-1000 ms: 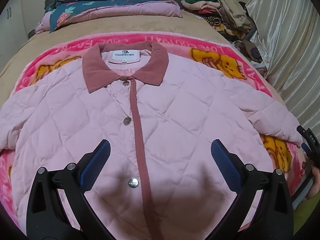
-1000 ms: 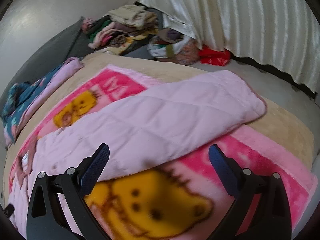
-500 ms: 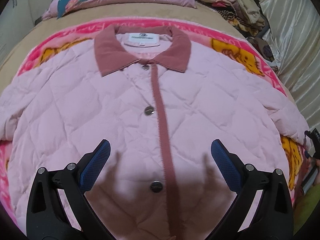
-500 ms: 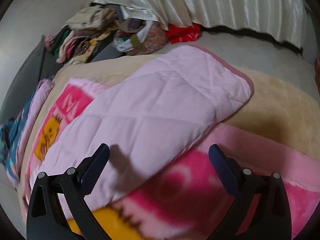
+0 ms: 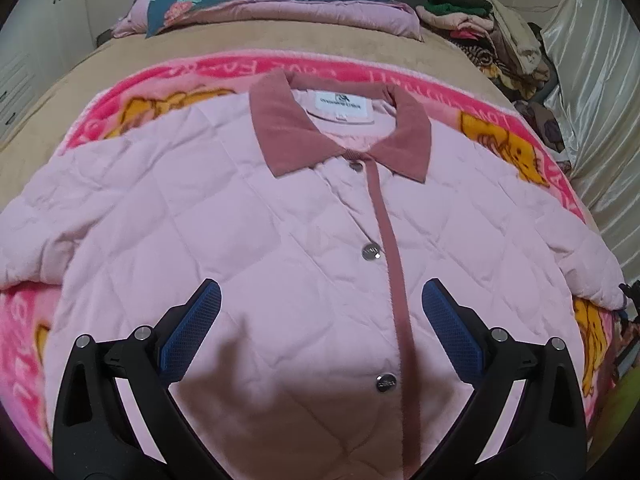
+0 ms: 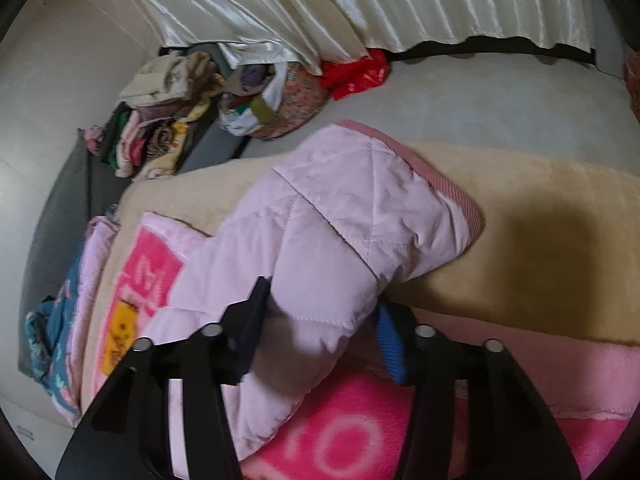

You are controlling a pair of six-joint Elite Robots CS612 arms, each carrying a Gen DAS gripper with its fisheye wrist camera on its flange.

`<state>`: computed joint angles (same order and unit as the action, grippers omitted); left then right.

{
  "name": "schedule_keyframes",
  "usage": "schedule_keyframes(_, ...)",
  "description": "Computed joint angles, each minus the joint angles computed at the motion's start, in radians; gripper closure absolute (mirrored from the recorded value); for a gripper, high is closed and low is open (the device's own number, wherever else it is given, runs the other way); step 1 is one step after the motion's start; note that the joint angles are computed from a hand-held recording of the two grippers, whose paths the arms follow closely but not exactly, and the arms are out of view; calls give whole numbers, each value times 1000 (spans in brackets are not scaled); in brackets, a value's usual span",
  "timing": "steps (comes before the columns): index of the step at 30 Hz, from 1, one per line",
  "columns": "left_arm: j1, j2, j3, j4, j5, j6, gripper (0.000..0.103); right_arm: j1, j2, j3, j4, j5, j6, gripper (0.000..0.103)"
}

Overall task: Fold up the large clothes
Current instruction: 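Close the right gripper on the sleeve cuff, then lift the sleeve with the right gripper and carry it across the jacket front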

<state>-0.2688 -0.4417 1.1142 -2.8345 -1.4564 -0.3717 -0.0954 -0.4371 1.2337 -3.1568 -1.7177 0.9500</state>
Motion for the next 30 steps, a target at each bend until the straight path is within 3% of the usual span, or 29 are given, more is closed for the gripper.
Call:
schedule_keyframes(4,8,-13,7,-6,5,-15,9,7,-13,0,-56,10,-66,74)
schedule_keyframes(10,20,-31,22,-35,-6,-27,9,41,-30,-22,-152,8,-246,79)
schedule_keyframes(13,23,-42,35,-58,11,-30,9,57,-38,-29,-200,14,-294,80)
schedule_keyframes(17,37,-53,52,-92,-35,-47,9,79,-47,-43,-243,27,-346,81)
schedule_keyframes(24,51,-67,72,-128,-6,-53,9,111,-55,-76,-257,83,-412,81)
schedule_keyframes(30,52,-82,97,-168,72,-19,9,142,-56,-120,-228,110,-467,81)
